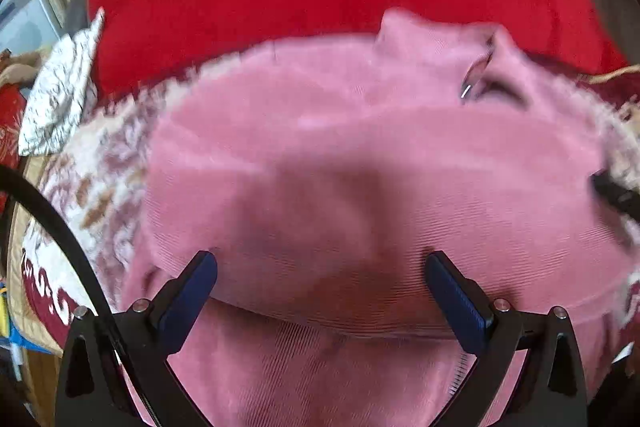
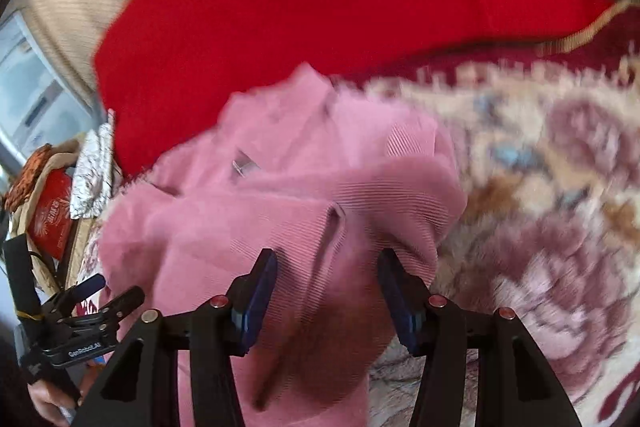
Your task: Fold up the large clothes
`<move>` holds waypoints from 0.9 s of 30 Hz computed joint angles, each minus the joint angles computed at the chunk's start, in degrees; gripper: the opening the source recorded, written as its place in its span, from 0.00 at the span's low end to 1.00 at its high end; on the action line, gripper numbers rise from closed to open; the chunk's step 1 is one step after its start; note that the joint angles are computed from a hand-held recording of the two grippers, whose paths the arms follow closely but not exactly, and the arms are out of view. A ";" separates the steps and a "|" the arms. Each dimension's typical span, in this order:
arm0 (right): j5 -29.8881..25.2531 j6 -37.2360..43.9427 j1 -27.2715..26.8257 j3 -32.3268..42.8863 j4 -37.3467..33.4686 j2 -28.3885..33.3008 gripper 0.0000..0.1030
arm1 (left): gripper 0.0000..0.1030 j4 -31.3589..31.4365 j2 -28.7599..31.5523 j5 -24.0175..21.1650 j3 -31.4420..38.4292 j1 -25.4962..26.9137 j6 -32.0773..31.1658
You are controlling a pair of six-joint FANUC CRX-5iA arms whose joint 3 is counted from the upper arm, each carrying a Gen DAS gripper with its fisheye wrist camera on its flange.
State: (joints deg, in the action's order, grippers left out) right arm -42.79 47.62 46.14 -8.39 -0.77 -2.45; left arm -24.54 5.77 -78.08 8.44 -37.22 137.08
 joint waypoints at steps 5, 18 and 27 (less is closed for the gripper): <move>2.53 -1.63 1.24 -2.55 2.57 -2.52 0.55 | 1.00 1.78 -4.11 2.10 -3.84 1.34 0.77; 0.32 5.95 5.52 -3.73 2.30 -4.94 0.55 | 1.00 -5.32 -31.35 -10.32 -20.56 -1.70 8.40; -0.98 15.55 2.12 -6.12 -14.65 -12.94 0.66 | 1.00 1.56 -47.78 -6.56 -33.97 2.93 5.20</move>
